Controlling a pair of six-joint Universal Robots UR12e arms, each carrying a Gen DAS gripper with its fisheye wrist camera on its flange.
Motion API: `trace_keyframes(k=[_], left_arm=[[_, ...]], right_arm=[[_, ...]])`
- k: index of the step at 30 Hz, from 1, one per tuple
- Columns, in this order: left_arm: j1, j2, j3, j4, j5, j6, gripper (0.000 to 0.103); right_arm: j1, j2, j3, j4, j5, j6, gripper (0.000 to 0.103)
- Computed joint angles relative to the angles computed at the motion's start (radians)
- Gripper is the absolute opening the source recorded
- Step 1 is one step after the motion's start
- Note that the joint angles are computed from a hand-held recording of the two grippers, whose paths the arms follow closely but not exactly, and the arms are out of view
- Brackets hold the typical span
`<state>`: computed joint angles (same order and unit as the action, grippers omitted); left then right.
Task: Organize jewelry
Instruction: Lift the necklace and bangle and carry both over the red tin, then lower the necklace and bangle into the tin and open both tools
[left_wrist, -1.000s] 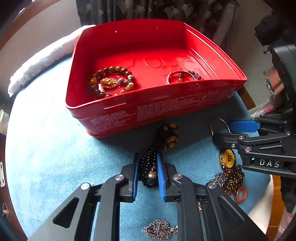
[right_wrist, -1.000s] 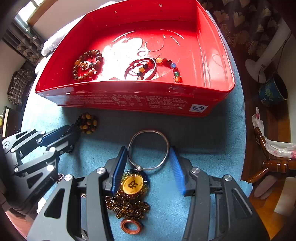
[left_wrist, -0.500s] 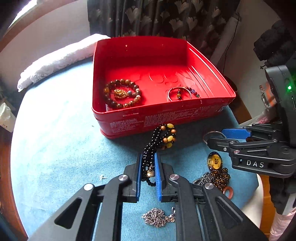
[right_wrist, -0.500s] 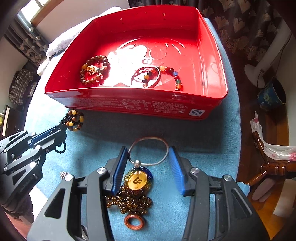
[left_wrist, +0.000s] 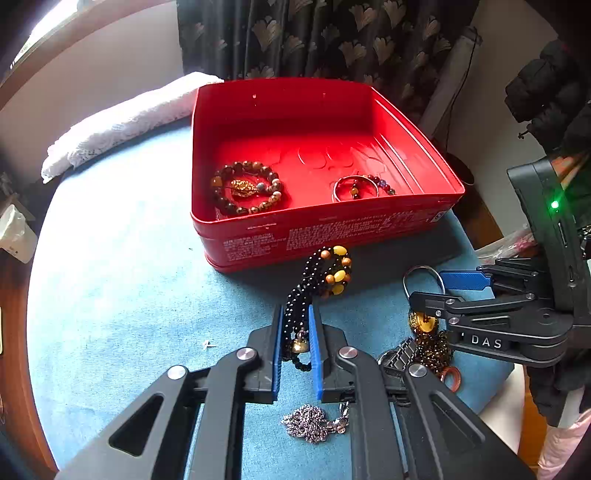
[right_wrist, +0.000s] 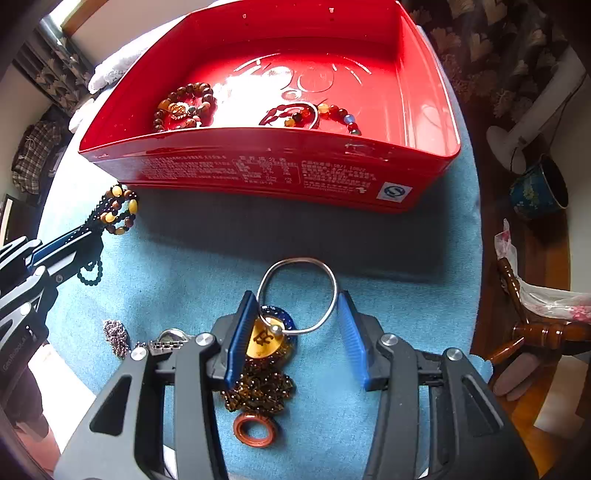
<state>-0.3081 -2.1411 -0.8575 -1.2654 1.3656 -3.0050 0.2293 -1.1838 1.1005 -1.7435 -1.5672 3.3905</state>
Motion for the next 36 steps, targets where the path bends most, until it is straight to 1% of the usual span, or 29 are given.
trace_keyframes(k=[3, 4, 6, 10, 14, 17, 24, 28, 32, 34, 36], left_arm=[[-0.001, -0.005, 0.006, -0.004, 0.001, -0.002, 0.013], [-0.002, -0.007, 0.007, -0.003, 0.003, -0.002, 0.013], [-0.002, -0.008, 0.008, -0.004, 0.002, -0.003, 0.013], [-0.002, -0.008, 0.006, -0.002, 0.002, -0.005, 0.013], [0.000, -0.004, -0.001, 0.008, -0.001, -0.007, 0.013], [0.001, 0.001, -0.003, 0.018, -0.006, -0.007, 0.013], [0.004, 0.003, 0.019, 0.070, -0.036, -0.005, 0.013], [0.003, -0.024, 0.075, 0.088, -0.032, -0.013, 0.013], [0.003, -0.080, 0.168, 0.078, -0.031, -0.024, 0.013], [0.001, -0.119, 0.229, 0.053, -0.026, -0.031, 0.013], [-0.002, -0.167, 0.309, 0.001, -0.011, -0.038, 0.013]], right_arm=[[0.005, 0.007, -0.006, 0.001, -0.012, -0.009, 0.054], [0.008, 0.011, -0.010, 0.004, -0.021, -0.009, 0.054], [0.013, 0.015, -0.015, 0.008, -0.048, -0.010, 0.046], [0.020, 0.016, -0.018, 0.003, -0.056, -0.005, 0.046], [0.014, -0.009, 0.008, -0.031, -0.057, 0.002, 0.046], [0.012, -0.019, 0.006, -0.050, -0.057, 0.007, 0.046], [0.011, -0.041, -0.004, -0.114, -0.056, 0.004, 0.046], [0.007, -0.034, -0.034, -0.146, -0.073, -0.007, 0.046], [-0.004, -0.015, -0.062, -0.182, -0.072, -0.014, 0.046], [-0.014, 0.009, -0.095, -0.178, -0.068, -0.018, 0.046], [-0.018, 0.028, -0.119, -0.170, -0.069, -0.016, 0.046]])
